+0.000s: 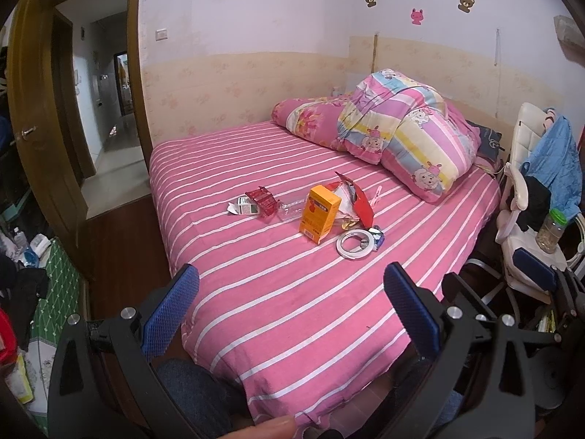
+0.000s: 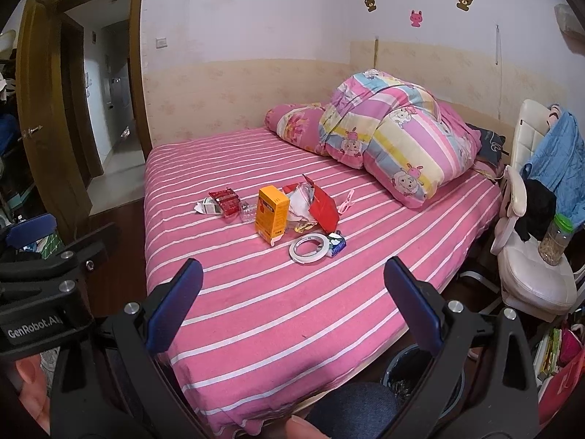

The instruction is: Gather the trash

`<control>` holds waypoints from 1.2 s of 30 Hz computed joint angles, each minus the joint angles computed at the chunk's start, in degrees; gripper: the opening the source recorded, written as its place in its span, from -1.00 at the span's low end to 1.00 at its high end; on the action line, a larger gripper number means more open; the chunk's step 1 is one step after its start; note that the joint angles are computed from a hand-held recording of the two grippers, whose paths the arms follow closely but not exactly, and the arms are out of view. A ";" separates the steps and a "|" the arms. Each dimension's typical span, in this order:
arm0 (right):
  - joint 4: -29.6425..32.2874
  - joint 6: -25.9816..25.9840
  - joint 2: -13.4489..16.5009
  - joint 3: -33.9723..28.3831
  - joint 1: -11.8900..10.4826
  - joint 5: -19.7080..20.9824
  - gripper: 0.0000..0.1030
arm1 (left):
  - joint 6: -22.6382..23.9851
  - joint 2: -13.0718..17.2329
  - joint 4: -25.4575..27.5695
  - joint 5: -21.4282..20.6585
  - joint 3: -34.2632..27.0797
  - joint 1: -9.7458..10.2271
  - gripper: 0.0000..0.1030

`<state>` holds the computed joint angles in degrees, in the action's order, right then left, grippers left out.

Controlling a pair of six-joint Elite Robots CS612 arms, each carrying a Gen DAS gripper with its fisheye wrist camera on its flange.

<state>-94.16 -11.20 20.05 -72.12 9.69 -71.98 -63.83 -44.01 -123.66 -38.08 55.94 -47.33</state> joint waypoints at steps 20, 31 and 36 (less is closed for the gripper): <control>0.17 -0.22 0.28 -0.57 -0.35 0.88 0.90 | 0.67 -0.02 -0.10 -0.20 -0.35 -0.16 0.90; 0.94 -1.33 0.12 -0.43 -0.67 1.87 0.90 | 1.58 0.35 -0.35 -0.75 -1.31 0.05 0.90; 1.20 -2.03 -0.02 0.42 -0.79 3.61 0.90 | 0.80 0.33 -0.76 -1.67 -0.93 0.52 0.90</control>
<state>-92.96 -13.23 20.03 -71.69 8.89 -68.36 -63.03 -43.68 -124.42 -39.76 55.01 -46.81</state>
